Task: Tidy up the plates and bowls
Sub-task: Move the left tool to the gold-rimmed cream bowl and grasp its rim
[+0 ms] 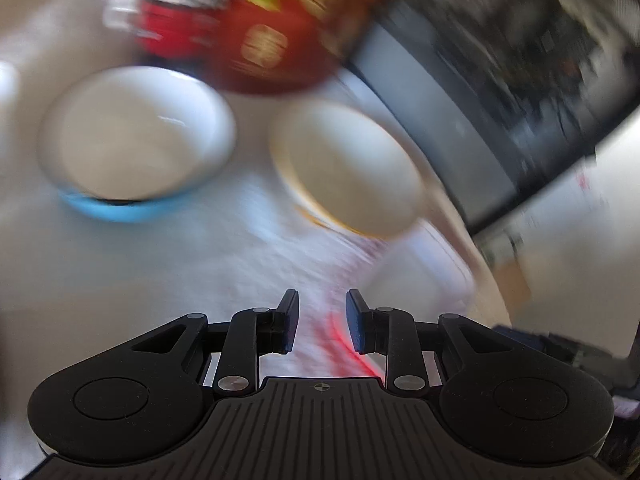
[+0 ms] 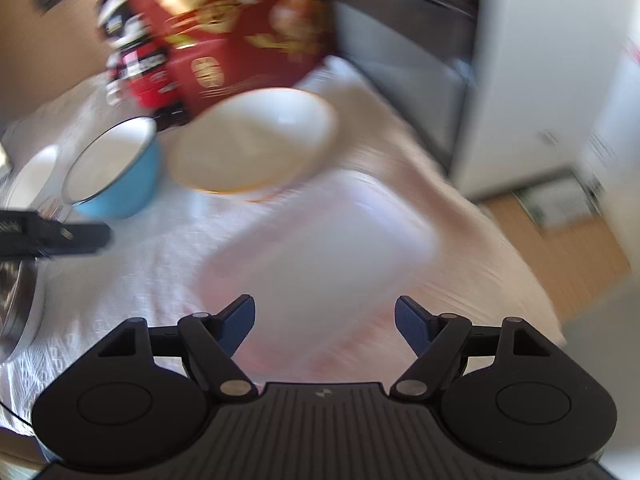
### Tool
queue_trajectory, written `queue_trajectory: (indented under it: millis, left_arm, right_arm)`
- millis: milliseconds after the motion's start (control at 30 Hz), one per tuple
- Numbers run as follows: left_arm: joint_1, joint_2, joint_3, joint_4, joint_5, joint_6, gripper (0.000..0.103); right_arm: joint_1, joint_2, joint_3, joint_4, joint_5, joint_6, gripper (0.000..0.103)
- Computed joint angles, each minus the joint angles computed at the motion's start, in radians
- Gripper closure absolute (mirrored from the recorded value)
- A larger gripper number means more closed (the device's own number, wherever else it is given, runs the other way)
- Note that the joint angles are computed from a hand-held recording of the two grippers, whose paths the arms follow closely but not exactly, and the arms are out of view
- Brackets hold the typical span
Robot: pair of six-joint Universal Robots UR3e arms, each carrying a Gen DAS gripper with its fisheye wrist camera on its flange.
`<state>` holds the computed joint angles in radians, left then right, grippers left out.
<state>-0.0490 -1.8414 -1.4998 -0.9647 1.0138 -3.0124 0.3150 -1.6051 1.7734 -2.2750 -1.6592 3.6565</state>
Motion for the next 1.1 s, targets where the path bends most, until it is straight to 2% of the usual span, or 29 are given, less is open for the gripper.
queue_trajectory:
  millis: [100,200,267,367,433,567,700,800,967,1033,1100]
  left_arm:
    - [-0.12,-0.103,0.099,0.033,0.103,-0.064,0.074]
    - [-0.19,-0.166,0.167,0.062,0.197,-0.122,0.074]
    - [-0.214,-0.192,0.202,0.059,0.232,-0.138,0.074]
    - [-0.232,-0.234,0.254,0.045,0.263,-0.158,0.074]
    - [-0.224,-0.243,0.275,0.002,0.252,-0.164,0.075]
    - [-0.203,-0.262,0.308,-0.099,0.169,-0.211,0.076]
    - [-0.205,-0.277,0.303,-0.127,0.07,-0.243,0.076]
    - [-0.217,-0.291,0.285,-0.104,0.007,-0.251,0.076]
    - [-0.17,-0.19,0.126,0.018,-0.034,-0.304,0.074]
    - [-0.127,-0.126,0.045,0.097,-0.029,-0.349,0.074]
    - [-0.083,-0.077,-0.026,0.194,-0.019,-0.407,0.074]
  right_arm:
    - [-0.102,-0.11,0.16,-0.057,0.051,-0.019,0.026]
    - [-0.222,-0.169,0.262,-0.086,0.18,-0.034,0.044]
    - [-0.299,-0.195,0.318,-0.107,0.295,-0.062,0.046]
    - [-0.355,-0.181,0.355,-0.157,0.4,-0.098,0.048]
    - [-0.369,-0.14,0.347,-0.186,0.444,-0.105,0.049]
    - [-0.431,-0.119,0.354,-0.202,0.547,-0.133,0.05]
    - [-0.452,-0.107,0.316,-0.181,0.516,-0.203,0.05]
    - [-0.464,-0.085,0.281,-0.162,0.473,-0.258,0.05]
    - [-0.378,-0.078,0.266,-0.255,0.253,-0.382,0.05]
    - [-0.404,-0.125,0.277,-0.23,0.286,-0.44,0.05]
    - [-0.452,-0.176,0.272,-0.165,0.383,-0.487,0.049]
